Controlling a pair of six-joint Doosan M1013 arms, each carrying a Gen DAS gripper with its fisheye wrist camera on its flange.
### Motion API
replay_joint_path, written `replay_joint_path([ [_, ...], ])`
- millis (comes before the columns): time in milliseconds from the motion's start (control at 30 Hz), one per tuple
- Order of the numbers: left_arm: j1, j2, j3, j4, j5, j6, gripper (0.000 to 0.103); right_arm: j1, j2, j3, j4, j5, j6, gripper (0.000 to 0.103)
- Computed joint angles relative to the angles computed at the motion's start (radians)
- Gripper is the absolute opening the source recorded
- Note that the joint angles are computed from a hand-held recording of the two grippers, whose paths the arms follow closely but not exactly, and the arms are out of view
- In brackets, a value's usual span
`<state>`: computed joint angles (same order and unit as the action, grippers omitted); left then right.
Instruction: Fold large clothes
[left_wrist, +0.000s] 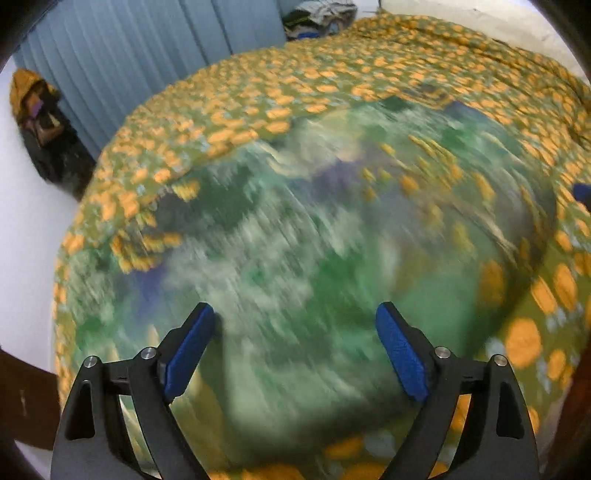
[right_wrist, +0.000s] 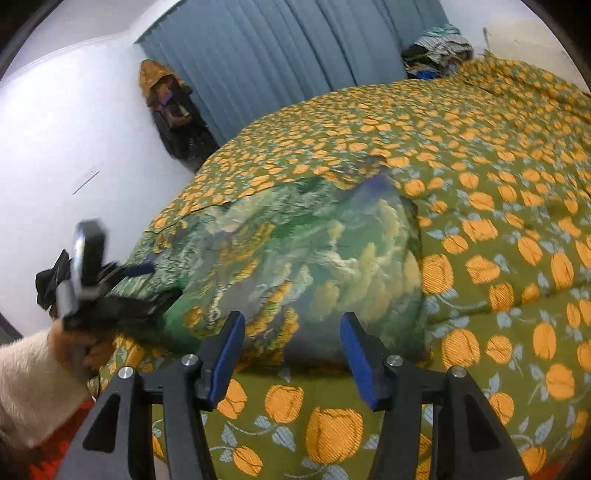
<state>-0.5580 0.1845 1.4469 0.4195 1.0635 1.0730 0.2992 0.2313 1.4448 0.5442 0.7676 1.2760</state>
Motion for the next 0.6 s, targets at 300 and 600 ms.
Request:
replay_joint_path([
  [300,0.003,-0.043,-0.003,-0.164,-0.09,0.007,0.091,-0.012,0.011,0.007,-0.245,0.007,0.314,0.069],
  [600,0.034,0.023,-0.052,-0.235,-0.19,0.0,0.093,-0.083,0.057,0.029,0.129,0.054,0.3,0.079],
])
